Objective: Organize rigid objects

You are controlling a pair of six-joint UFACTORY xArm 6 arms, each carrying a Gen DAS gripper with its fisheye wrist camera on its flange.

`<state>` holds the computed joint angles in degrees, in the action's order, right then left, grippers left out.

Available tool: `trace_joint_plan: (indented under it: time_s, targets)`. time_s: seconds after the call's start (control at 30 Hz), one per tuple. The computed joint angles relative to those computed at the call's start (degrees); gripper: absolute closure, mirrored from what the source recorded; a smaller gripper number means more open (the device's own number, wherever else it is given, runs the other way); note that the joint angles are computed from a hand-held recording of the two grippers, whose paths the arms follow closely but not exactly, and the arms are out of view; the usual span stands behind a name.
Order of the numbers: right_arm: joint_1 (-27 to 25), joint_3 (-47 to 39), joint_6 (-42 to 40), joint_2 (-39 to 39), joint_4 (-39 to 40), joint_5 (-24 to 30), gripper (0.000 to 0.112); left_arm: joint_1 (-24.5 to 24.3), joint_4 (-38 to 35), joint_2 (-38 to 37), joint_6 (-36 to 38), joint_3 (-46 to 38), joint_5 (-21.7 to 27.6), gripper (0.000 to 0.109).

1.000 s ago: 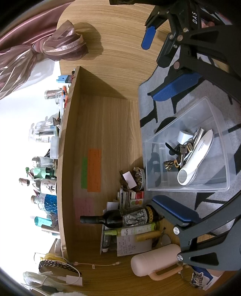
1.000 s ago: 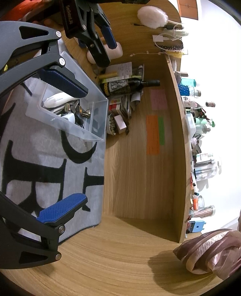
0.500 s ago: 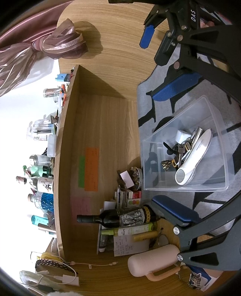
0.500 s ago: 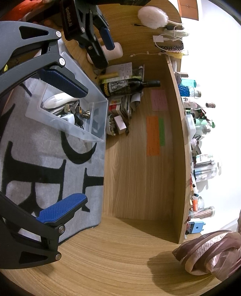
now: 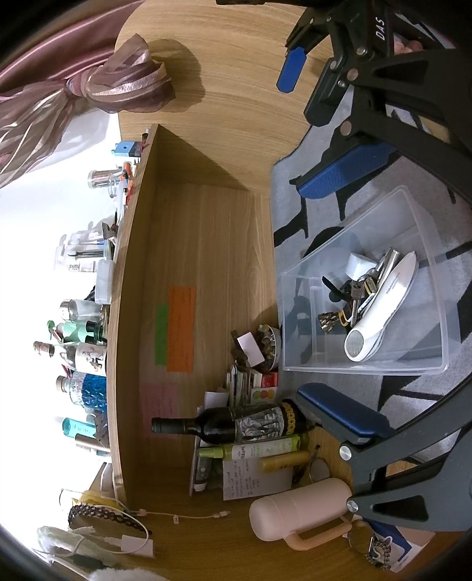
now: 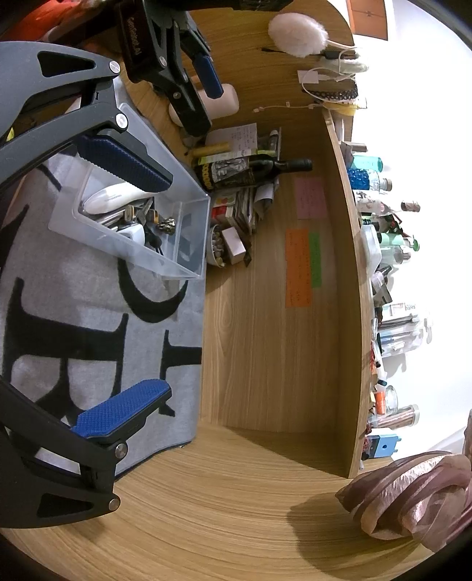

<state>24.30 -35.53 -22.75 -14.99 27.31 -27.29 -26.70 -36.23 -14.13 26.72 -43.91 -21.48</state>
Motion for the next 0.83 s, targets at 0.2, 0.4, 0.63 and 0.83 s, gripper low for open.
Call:
trace_joint_plan:
  time_s: [0.2,0.4,0.63,0.83]
  targets:
    - [-0.36,0.12,0.77,-0.01,-1.03,0.02,0.009,0.00,0.72,0.00,-0.19,0.02,0.27,0.006]
    - [0.98,-0.35,-2.02,0.17,2.32,-0.42,0.009,0.99,5.63,-0.17,-4.04,0.43,1.46,0.006]
    - [2.57,-1.32,-5.21,0.62,6.91,-0.31,0.009,0.97,4.72,0.14,-3.77,0.13,1.80,0.006]
    - [3.27,-2.07,-6.45,1.20,8.89,-0.26,0.009,0.97,4.42,0.22,-3.58,0.05,1.91,0.006]
